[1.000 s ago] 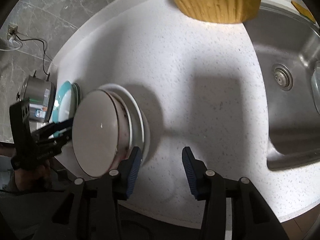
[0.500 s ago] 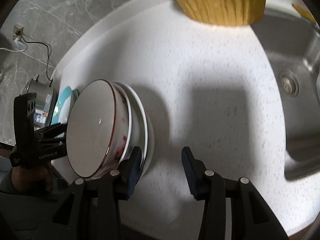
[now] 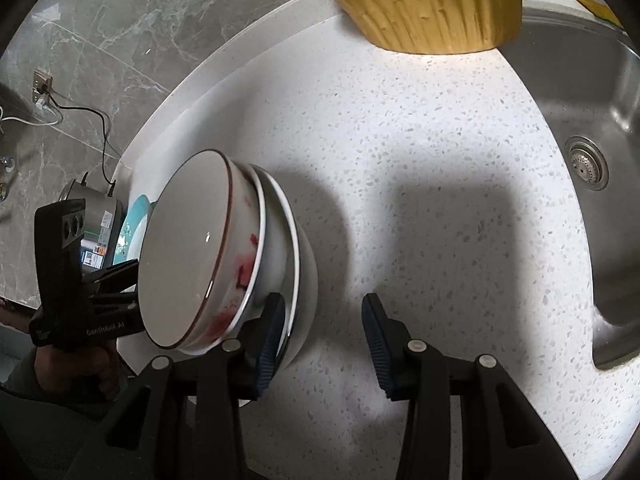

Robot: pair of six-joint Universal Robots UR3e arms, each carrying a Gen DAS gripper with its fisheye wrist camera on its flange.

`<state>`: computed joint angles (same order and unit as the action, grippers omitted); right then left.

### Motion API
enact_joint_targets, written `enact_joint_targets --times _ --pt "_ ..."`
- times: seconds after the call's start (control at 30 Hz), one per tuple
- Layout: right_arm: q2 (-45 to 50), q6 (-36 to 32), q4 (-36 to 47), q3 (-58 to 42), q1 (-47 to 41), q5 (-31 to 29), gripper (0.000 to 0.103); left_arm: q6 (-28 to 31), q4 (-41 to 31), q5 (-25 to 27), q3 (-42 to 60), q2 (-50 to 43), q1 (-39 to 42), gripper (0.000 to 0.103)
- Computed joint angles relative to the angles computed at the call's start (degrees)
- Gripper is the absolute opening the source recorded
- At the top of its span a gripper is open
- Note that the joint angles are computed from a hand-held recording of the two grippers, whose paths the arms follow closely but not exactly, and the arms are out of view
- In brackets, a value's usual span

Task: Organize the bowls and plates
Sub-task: 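Grip the bowl stack rim with the left tool while the right tool grips the opposite rim, then lift the nested bowl stack with both tools toward the teal plate stack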

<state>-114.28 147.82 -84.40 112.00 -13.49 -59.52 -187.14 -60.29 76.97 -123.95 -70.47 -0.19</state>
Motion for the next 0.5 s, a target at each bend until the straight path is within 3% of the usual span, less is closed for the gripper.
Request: enact_joint_targets --times 0.13,0.2,0.3,0.5 --pt "1.1 0.4 0.5 -0.7 0.1 0.7 0.039 -0.6 1.1 -0.6 0.8 -1.9 -0.4 0.048" --pt "1.8 -0.1 1.3 -1.4 0.3 0.9 0.035 -0.1 0.2 -1.6 0.2 -0.4 -0.1 0.036" --pt "2.3 -1.5 2.6 -2.3 0.7 1.6 0.020 0.5 0.7 -2.0 1.7 -2.0 -1.3 0.017" --pt "3.6 -0.1 2.6 -3.5 1.9 0.9 0.020 0.2 0.2 -1.4 3.3 -3.1 -2.4 0.014"
